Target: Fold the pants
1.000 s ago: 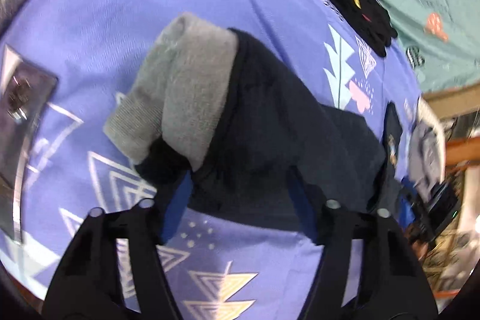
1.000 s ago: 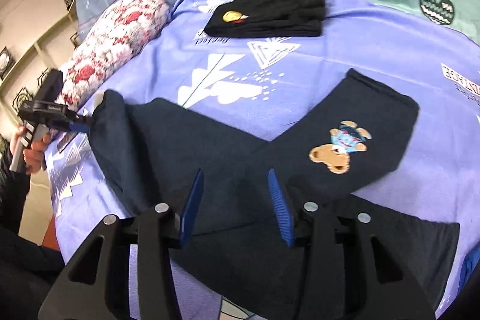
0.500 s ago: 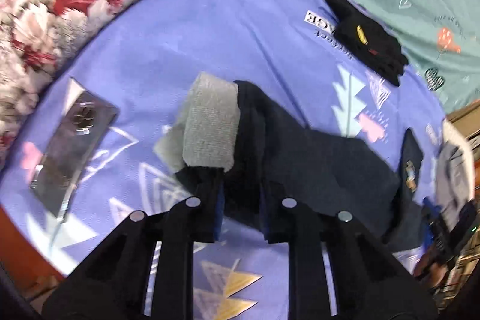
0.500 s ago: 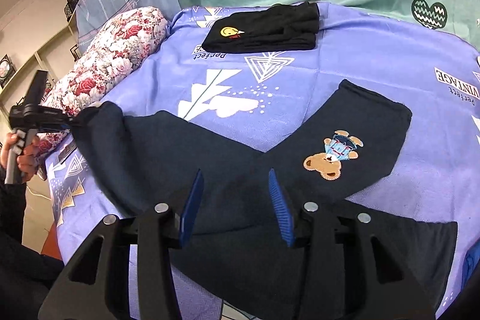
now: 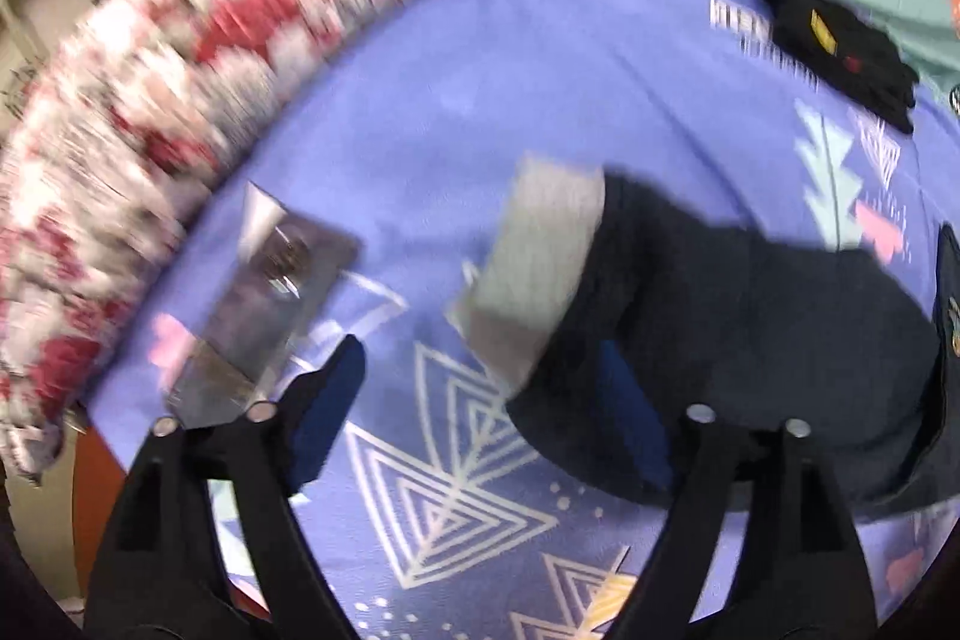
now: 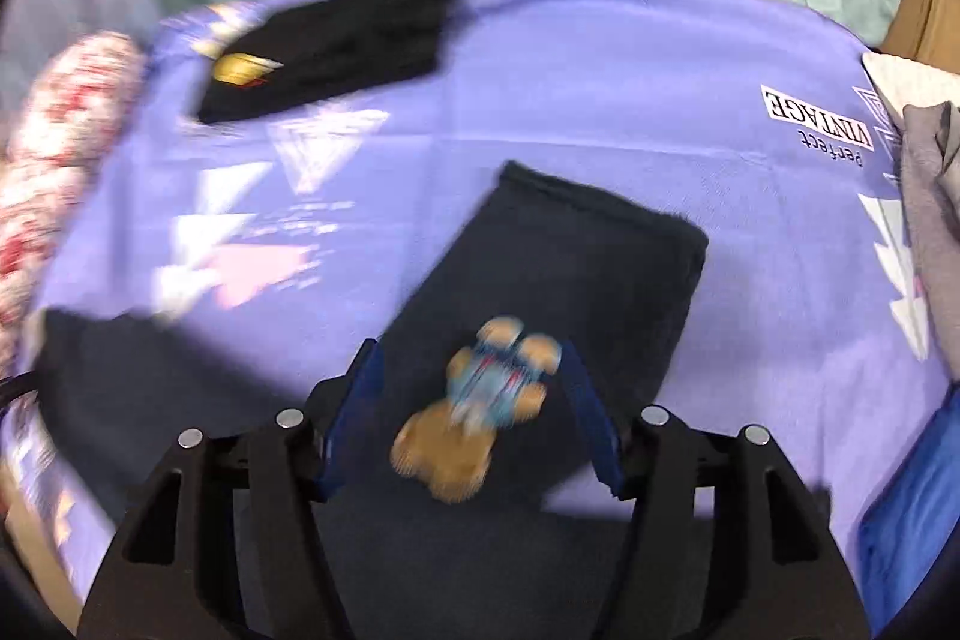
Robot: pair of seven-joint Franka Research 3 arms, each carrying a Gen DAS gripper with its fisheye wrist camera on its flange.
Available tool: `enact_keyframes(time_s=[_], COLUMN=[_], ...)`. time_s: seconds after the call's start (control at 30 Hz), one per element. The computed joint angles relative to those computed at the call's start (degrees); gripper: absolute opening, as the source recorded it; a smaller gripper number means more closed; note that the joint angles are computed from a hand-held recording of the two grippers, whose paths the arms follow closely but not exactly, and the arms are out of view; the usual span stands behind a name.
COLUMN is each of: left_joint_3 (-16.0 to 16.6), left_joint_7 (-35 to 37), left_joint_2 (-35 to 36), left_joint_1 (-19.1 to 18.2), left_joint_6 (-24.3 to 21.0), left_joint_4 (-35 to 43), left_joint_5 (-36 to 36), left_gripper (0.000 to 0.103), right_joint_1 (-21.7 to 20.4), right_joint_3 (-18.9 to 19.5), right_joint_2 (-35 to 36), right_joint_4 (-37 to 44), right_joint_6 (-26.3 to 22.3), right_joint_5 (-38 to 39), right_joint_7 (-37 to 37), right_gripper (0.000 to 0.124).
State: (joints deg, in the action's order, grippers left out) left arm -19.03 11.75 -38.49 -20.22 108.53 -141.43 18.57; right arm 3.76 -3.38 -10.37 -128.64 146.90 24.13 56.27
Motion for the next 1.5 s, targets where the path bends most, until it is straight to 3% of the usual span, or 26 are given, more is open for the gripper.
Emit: enact_keyframes(time_s=[0.1,0.2,0.33,0.4,0.47,0.53,0.6,0.7,0.77,0.8,0.9,1.1,1.17,1.2,1.27,1.37,1.5], left_joint_3=[-1.9,-1.6,-1.0,-0.7,0.4,0.9,0.1,0.3,0.6,0.7,0.5,0.7,0.7,0.5,0.1,0.1,-0.3], left_joint_7=[-3.1,-4.3,1.4,2.0,2.7,3.5,3.3,4.5,5.1,5.5,6.4,7.8,7.8,7.7,7.2,5.6,6.1], left_joint_2=[-1.7,0.1,6.7,9.2,10.3,11.7,13.3,14.6,14.8,14.9,15.4,16.1,15.9,15.8,15.2,14.0,14.1], left_joint_1=[0.5,0.4,-0.3,-0.3,-0.6,-0.6,-0.2,-0.2,-0.3,-0.3,-0.3,-0.1,-0.1,-0.2,-0.3,-0.6,-1.0], left_joint_6=[-0.4,3.4,3.7,4.8,7.2,9.1,8.2,8.0,8.5,8.6,8.0,7.3,6.9,6.4,5.3,5.7,5.0], left_joint_4=[0.6,1.5,4.6,5.4,5.1,5.2,6.1,5.9,5.3,5.1,5.3,5.8,5.9,6.0,6.3,5.8,6.2], left_joint_5=[2.1,2.8,2.6,2.3,0.6,-0.3,0.4,0.5,0.4,0.4,0.9,1.3,1.2,1.1,1.3,0.9,0.7], left_gripper=[0.088,0.092,0.092,0.092,0.092,0.093,0.095,0.096,0.096,0.096,0.097,0.100,0.100,0.100,0.100,0.100,0.100], right_joint_1=[0.1,0.8,1.0,0.5,-0.9,-2.1,-3.2,-5.0,-7.9,-7.9,-14.1,-22.9,-22.9,-23.0,-22.4,-19.6,-19.4], right_joint_3=[1.6,2.3,1.9,1.3,0.3,-1.1,-3.7,-9.7,-13.4,-14.9,-17.7,-14.5,-15.3,-15.2,-14.4,-14.7,-12.4], right_joint_2=[7.0,11.6,11.7,10.9,9.8,6.4,1.9,-8.5,-15.0,-16.8,-21.6,-16.4,-16.4,-17.4,-20.5,-19.9,-16.2], right_joint_4=[6.3,10.3,9.1,8.1,8.1,6.0,3.8,-1.2,-4.7,-5.8,-11.1,-15.0,-14.5,-14.7,-16.5,-15.2,-13.7], right_joint_6=[0.3,0.0,3.3,4.0,0.9,0.6,-2.1,-8.8,-14.4,-15.2,-20.1,-19.1,-21.2,-20.5,-14.7,-12.3,-13.1], right_joint_5=[-3.2,-9.5,-8.9,-9.9,-3.3,3.7,12.9,24.8,27.6,27.3,23.2,10.0,10.3,10.4,12.3,14.3,11.0], right_joint_7=[8.6,17.7,18.4,17.9,12.7,6.7,-0.6,-10.4,-14.2,-13.6,-13.5,-5.5,-5.7,-6.3,-8.4,-10.8,-6.4], right_gripper=[0.062,0.062,0.057,0.022,0.009,0.009,0.008,0.008,0.008,0.008,0.008,0.010,0.017,0.030,0.048,0.049,0.049])
